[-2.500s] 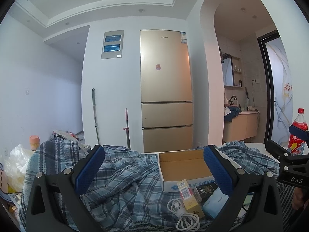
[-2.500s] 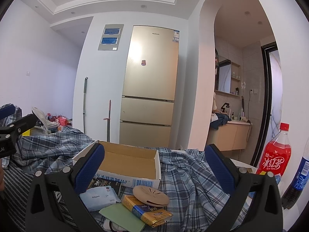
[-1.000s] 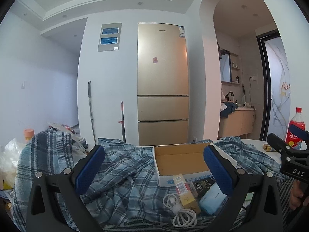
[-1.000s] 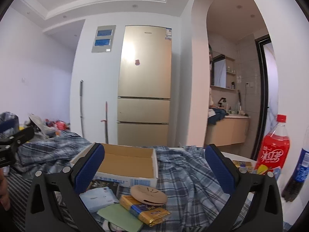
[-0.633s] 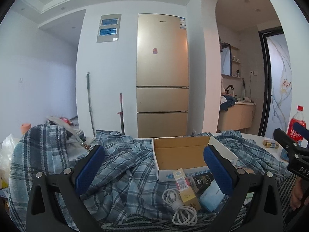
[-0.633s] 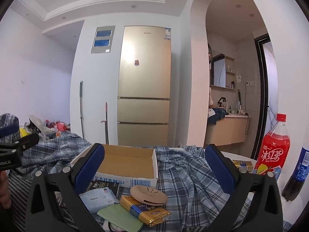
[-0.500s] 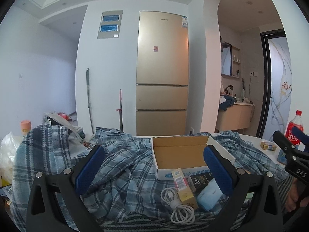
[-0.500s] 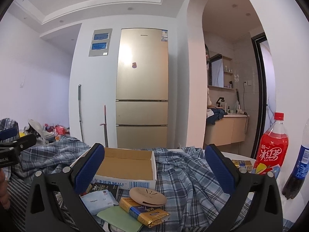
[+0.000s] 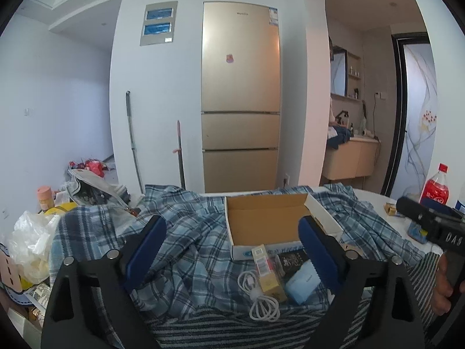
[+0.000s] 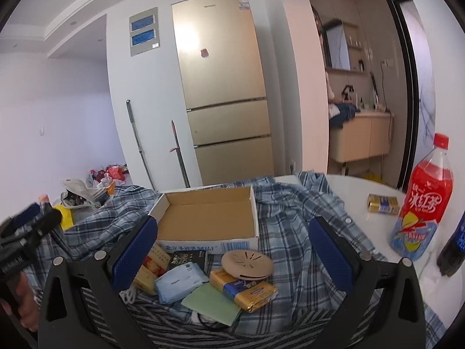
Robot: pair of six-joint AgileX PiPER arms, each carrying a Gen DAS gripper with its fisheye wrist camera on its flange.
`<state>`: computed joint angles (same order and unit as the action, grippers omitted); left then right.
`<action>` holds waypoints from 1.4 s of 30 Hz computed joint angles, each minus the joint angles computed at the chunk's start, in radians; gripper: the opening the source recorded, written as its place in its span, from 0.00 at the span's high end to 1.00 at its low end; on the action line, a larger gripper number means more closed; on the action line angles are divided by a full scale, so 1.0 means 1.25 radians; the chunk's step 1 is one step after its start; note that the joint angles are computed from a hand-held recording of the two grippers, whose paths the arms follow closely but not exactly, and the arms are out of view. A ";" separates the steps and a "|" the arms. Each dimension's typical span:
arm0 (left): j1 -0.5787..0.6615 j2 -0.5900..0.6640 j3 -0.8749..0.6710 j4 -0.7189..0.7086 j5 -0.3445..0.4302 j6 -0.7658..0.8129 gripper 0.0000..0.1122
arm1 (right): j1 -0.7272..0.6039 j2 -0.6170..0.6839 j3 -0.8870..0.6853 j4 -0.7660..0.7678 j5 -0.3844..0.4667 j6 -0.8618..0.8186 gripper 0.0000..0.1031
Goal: Organize soft objects
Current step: 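Lower the left gripper onto the white USB cable and close it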
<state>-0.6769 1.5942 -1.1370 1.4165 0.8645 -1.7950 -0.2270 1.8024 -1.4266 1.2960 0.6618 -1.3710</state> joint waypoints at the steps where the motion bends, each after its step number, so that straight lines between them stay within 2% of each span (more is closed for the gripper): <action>1: 0.004 0.002 -0.001 -0.010 -0.009 0.008 0.21 | 0.000 0.001 -0.002 -0.006 0.001 0.017 0.00; 6: 0.025 0.016 0.007 -0.078 -0.089 0.051 0.36 | 0.006 -0.009 0.035 -0.028 -0.014 0.083 0.00; 8: 0.030 0.032 0.002 -0.109 -0.104 0.062 0.49 | 0.021 -0.015 0.057 -0.032 -0.051 0.085 0.00; 10: 0.077 0.039 0.003 -0.198 -0.204 0.121 0.51 | 0.041 -0.026 0.094 -0.008 -0.104 0.052 0.00; 12: 0.110 0.056 -0.004 -0.277 -0.262 0.191 0.52 | 0.055 -0.027 0.114 0.015 -0.135 0.014 0.00; 15: 0.132 0.081 -0.021 -0.370 -0.305 0.302 0.54 | 0.072 -0.026 0.141 0.071 -0.176 -0.064 0.00; 21: 0.143 0.160 -0.092 -0.579 -0.288 0.547 0.54 | 0.091 -0.007 0.153 0.111 -0.225 -0.133 0.00; 28: 0.183 0.200 -0.116 -0.755 -0.299 0.698 0.54 | 0.089 -0.007 0.172 0.164 -0.219 -0.204 0.00; 30: 0.180 0.209 -0.126 -0.758 -0.286 0.706 0.55 | 0.087 -0.005 0.174 0.170 -0.215 -0.211 0.00; 31: 0.177 0.214 -0.134 -0.759 -0.276 0.708 0.67 | 0.087 -0.003 0.171 0.162 -0.213 -0.203 0.00; 32: 0.178 0.220 -0.140 -0.767 -0.269 0.715 0.70 | 0.087 -0.001 0.168 0.152 -0.214 -0.191 0.00; 36: 0.191 0.194 -0.092 -0.768 -0.342 0.707 0.78 | 0.079 0.004 0.164 0.147 -0.204 -0.172 0.00; 38: 0.189 0.173 -0.067 -0.720 -0.364 0.651 0.81 | 0.076 0.006 0.163 0.148 -0.200 -0.169 0.00; 40: 0.181 0.143 -0.032 -0.610 -0.387 0.536 0.83 | 0.077 0.006 0.162 0.142 -0.197 -0.166 0.00; 41: 0.173 0.127 -0.015 -0.539 -0.392 0.464 0.91 | 0.079 0.003 0.164 0.139 -0.200 -0.167 0.00; 42: 0.165 0.107 0.007 -0.459 -0.404 0.386 0.92 | 0.080 -0.002 0.168 0.136 -0.200 -0.169 0.00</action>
